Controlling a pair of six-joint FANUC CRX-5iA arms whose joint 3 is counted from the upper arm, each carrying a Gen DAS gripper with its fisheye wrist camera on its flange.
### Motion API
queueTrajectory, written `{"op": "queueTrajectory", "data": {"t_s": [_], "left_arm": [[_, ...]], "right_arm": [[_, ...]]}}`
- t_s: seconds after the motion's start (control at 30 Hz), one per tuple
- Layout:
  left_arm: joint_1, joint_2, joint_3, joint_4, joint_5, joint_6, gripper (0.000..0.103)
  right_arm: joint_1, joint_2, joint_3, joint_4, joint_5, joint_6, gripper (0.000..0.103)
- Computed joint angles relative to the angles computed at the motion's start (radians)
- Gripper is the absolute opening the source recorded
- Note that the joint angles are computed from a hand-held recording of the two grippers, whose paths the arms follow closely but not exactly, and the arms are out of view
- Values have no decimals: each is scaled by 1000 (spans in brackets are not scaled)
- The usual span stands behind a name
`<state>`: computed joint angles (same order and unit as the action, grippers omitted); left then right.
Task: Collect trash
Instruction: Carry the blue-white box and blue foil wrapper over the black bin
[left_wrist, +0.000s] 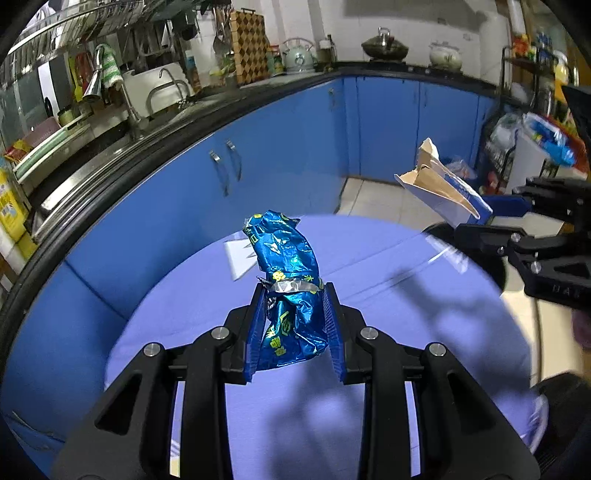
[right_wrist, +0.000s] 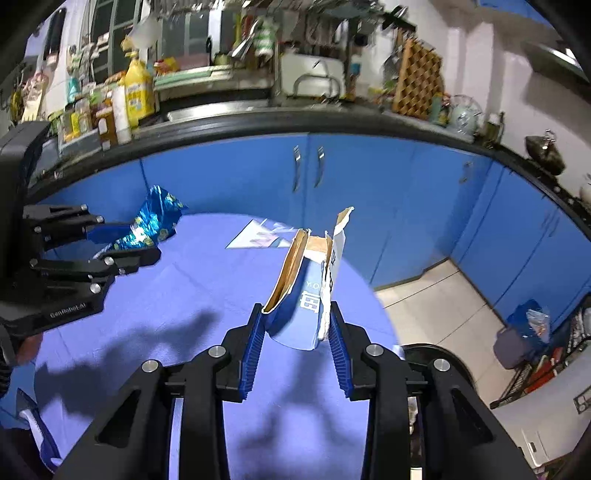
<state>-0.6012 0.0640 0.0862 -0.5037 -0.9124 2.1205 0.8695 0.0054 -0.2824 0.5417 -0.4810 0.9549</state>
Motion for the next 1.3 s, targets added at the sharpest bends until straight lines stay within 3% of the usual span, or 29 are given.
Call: {"op": "queueTrajectory", "data": {"t_s": [0.33,0.8,1.3], "left_arm": [[-110,123,179,-40,-64,71,32],[-120,257,336,59,-57,2,32],[-132,354,466,84,-91,-82,32]], "right_arm": [[-47,-120,-112,157,10,-150,33],[-118,-160,-140,140,8,-116,34],[-187,-146,-132,69,30,-54,34]]}}
